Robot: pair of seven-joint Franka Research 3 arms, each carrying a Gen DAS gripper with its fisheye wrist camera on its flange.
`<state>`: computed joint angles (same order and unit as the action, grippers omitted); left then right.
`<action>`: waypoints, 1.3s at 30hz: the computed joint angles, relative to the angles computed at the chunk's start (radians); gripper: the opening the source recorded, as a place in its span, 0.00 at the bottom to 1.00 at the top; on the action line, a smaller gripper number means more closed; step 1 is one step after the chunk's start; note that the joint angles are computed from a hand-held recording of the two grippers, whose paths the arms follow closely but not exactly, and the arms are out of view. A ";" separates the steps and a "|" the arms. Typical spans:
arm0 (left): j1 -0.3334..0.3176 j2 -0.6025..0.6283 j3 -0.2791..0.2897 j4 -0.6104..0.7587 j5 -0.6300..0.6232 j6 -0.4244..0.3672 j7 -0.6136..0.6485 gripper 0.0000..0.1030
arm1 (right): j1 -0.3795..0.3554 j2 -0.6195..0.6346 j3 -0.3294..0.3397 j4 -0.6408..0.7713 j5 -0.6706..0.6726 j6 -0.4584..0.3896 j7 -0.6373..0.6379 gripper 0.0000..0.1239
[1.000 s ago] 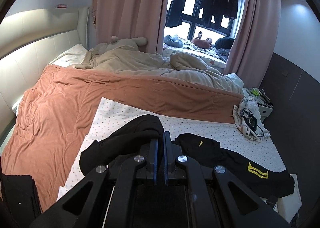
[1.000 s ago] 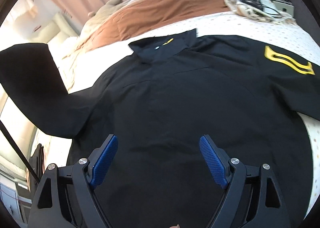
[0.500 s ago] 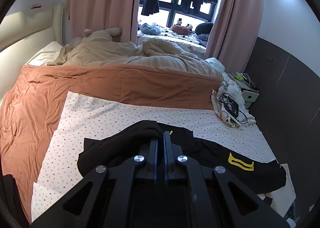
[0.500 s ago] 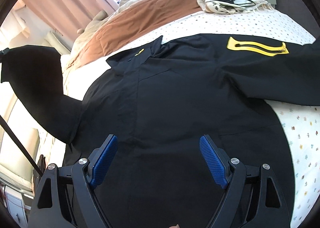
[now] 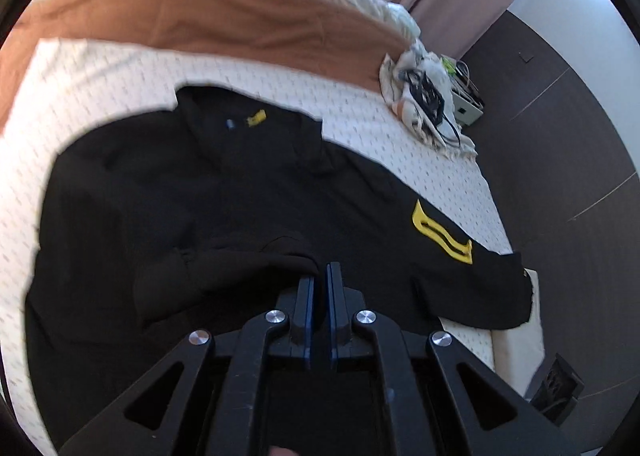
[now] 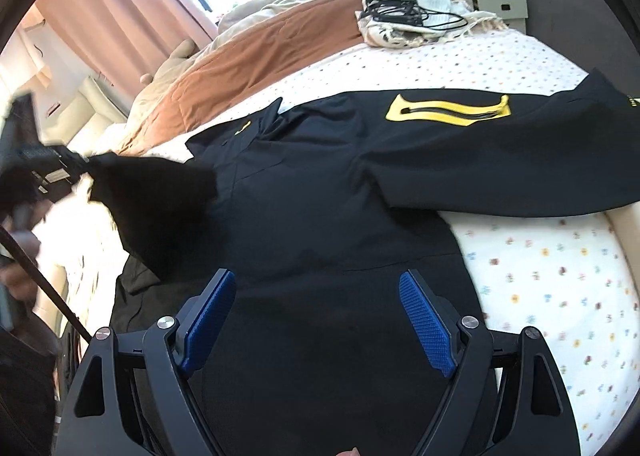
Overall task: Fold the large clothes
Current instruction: 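Grasp the plain sleeve with the left tool and fold it across the jacket body, then open the left tool and release the folded sleeve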
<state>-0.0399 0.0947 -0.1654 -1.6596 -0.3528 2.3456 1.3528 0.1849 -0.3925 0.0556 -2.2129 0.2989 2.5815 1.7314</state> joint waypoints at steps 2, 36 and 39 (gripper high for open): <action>0.006 0.003 -0.009 -0.023 -0.084 -0.008 0.060 0.35 | 0.003 -0.013 0.000 -0.011 0.003 -0.005 -0.001 0.67; 0.065 -0.573 0.275 -0.708 0.156 0.119 0.302 0.74 | 0.180 0.409 0.112 0.449 -0.354 -0.119 0.203 0.67; 0.067 -0.572 0.299 -0.726 0.129 0.125 0.334 0.71 | 0.222 0.500 0.095 0.549 -0.369 -0.176 0.206 0.67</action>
